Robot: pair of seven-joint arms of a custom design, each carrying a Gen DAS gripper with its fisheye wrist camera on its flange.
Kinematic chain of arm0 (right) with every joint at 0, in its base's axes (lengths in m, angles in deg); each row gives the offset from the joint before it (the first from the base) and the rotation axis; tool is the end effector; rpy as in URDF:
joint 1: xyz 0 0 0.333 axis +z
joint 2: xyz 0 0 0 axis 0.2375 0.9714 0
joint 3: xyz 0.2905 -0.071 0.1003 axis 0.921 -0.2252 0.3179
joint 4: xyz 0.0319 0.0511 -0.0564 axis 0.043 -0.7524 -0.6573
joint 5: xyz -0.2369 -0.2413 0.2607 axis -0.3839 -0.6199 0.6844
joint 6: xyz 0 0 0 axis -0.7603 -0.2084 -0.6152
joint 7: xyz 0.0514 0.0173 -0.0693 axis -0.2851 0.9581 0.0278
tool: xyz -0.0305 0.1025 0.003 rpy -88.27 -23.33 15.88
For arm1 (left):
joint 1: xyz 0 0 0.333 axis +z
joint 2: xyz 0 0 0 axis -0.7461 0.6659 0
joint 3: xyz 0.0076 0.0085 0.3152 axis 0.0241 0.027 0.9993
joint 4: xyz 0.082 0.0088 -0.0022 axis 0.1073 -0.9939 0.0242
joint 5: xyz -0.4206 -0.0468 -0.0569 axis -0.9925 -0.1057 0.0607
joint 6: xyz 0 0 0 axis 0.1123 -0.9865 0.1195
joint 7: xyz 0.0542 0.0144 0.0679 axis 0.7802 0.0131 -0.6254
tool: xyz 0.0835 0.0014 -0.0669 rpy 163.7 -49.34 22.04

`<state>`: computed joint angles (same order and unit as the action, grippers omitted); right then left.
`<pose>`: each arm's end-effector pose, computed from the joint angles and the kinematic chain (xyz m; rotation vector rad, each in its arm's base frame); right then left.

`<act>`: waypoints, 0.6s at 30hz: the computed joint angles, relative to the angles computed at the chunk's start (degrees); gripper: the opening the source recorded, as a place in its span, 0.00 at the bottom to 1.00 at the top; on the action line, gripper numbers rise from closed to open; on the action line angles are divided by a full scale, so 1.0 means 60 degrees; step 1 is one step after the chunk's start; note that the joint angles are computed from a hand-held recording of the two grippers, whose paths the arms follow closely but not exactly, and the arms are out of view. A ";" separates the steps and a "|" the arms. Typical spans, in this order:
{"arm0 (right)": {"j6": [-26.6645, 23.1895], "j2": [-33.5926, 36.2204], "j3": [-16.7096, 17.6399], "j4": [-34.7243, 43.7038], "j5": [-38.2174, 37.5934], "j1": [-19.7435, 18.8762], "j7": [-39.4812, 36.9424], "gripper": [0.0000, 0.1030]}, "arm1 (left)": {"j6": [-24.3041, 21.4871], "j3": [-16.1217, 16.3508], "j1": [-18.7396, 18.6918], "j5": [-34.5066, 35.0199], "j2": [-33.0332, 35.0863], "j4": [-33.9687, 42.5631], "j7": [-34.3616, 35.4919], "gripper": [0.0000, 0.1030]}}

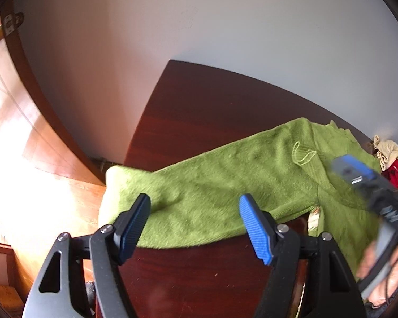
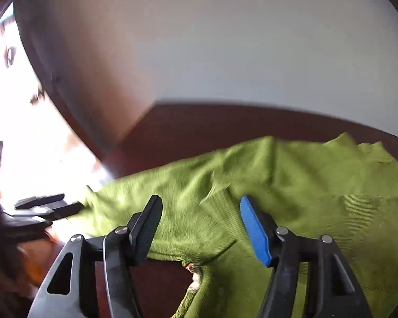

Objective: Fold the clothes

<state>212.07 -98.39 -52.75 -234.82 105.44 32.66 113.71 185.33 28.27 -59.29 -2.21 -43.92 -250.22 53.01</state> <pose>0.4640 0.0636 0.4722 -1.9789 1.2347 -0.2117 0.3525 -0.1559 0.4259 -2.2045 1.6752 -0.6185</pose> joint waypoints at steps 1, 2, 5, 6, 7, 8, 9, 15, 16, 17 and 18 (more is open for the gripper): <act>0.0229 -0.0177 -0.0083 -0.0053 -0.0039 -0.0304 0.0267 0.67 | 0.0165 0.0058 -0.0036 -0.0007 0.0151 0.0088 0.0107 0.69; 0.0461 -0.0310 -0.0185 -0.0067 -0.0093 -0.0588 0.0544 0.73 | 0.0354 0.0106 -0.0076 -0.0024 0.0343 0.0215 0.0225 0.69; 0.0512 0.0163 -0.0310 0.0293 -0.1433 -0.1755 0.1515 0.74 | 0.0784 0.0165 -0.0229 -0.0190 0.0911 0.0597 0.0437 0.69; 0.0483 0.0448 -0.0324 0.0490 -0.1980 -0.2160 0.1837 0.74 | 0.0885 0.0136 -0.0274 -0.0227 0.1196 0.0803 0.0501 0.69; 0.0466 0.0759 -0.0330 0.0712 -0.2520 -0.2555 0.2162 0.74 | 0.0974 0.0098 -0.0311 -0.0250 0.1476 0.1014 0.0558 0.69; 0.0400 0.1080 -0.0395 0.0968 -0.2955 -0.2884 0.2405 0.74 | 0.1008 -0.0051 -0.0264 -0.0171 0.1737 0.1248 0.0529 0.69; 0.0132 0.1374 -0.0682 0.1283 -0.2910 -0.3001 0.2392 0.74 | 0.1033 -0.0190 -0.0220 -0.0070 0.1997 0.1487 0.0489 0.69; -0.1852 0.3321 -0.2066 0.3479 -0.0322 -0.4143 0.2761 0.74 | 0.1113 -0.0628 -0.0425 0.0193 0.3381 0.2719 0.0173 0.69; -0.1899 0.3631 -0.2115 0.3830 -0.0660 -0.4241 0.2952 0.74 | 0.1032 -0.0773 -0.0411 0.0361 0.3565 0.2842 -0.0018 0.69; -0.1414 0.3721 -0.1830 0.3886 -0.1668 -0.4383 0.3064 0.74 | 0.0950 -0.0898 -0.0414 0.0534 0.3759 0.2972 -0.0221 0.69; -0.1071 0.3833 -0.1575 0.3960 -0.2667 -0.4476 0.2938 0.74 | 0.0904 -0.0971 -0.0445 0.0627 0.3990 0.3114 -0.0460 0.69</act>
<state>205.64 -75.40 -62.20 -211.06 89.44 5.80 131.34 190.75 22.44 -61.96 1.56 -19.98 -231.54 50.25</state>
